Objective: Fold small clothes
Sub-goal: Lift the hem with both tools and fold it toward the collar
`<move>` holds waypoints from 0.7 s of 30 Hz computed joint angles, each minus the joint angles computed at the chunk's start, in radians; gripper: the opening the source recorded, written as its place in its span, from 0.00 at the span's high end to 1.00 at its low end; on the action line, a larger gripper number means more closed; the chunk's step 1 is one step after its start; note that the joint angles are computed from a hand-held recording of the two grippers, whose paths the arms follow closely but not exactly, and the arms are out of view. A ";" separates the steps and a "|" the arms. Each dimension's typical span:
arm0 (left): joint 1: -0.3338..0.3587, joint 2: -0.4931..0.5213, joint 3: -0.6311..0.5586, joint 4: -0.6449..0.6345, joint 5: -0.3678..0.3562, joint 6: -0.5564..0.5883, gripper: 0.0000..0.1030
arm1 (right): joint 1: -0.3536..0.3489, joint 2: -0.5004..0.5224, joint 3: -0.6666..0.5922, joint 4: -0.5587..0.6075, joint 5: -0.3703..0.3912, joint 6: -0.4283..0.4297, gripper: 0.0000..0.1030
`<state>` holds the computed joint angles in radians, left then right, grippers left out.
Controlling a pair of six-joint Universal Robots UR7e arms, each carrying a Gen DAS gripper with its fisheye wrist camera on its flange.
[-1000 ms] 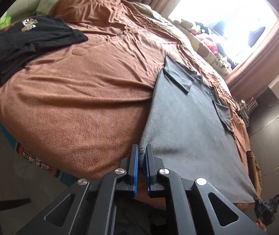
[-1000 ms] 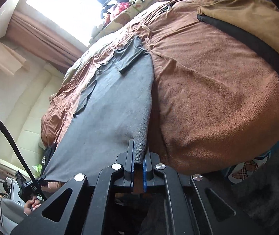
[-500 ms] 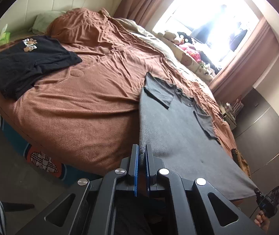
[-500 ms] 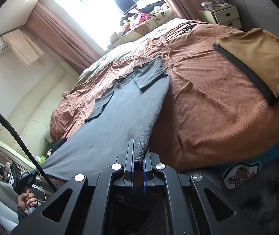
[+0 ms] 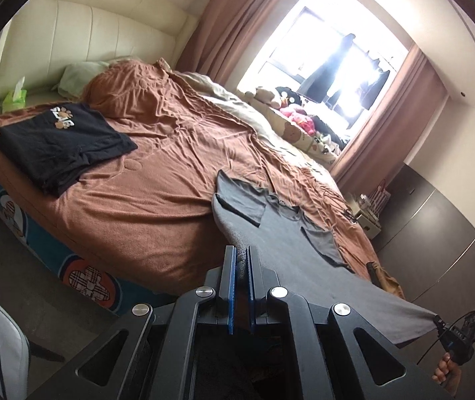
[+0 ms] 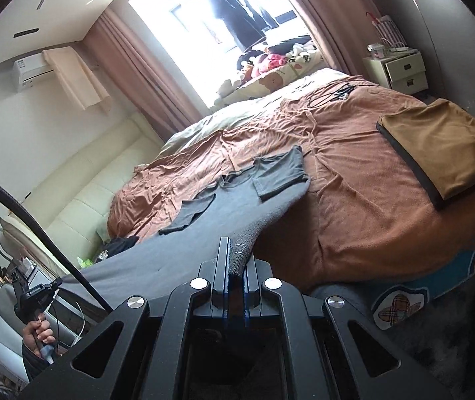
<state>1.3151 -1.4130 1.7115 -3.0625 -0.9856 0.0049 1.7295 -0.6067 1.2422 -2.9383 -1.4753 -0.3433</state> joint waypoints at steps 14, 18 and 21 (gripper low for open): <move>-0.068 -0.097 0.113 -0.068 0.038 0.020 0.94 | -0.015 -0.092 0.172 -0.106 0.071 -0.069 0.98; -0.045 -0.068 0.084 -0.059 0.035 0.008 0.94 | -0.021 -0.059 0.122 -0.076 0.066 -0.061 0.98; -0.020 -0.043 0.049 -0.036 0.022 -0.014 0.94 | -0.018 -0.032 0.070 -0.041 0.046 -0.048 0.98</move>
<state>1.2955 -1.4560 1.7608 -3.0988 -0.9632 -0.0094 1.7116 -0.6389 1.3122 -2.9795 -1.4296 -0.3911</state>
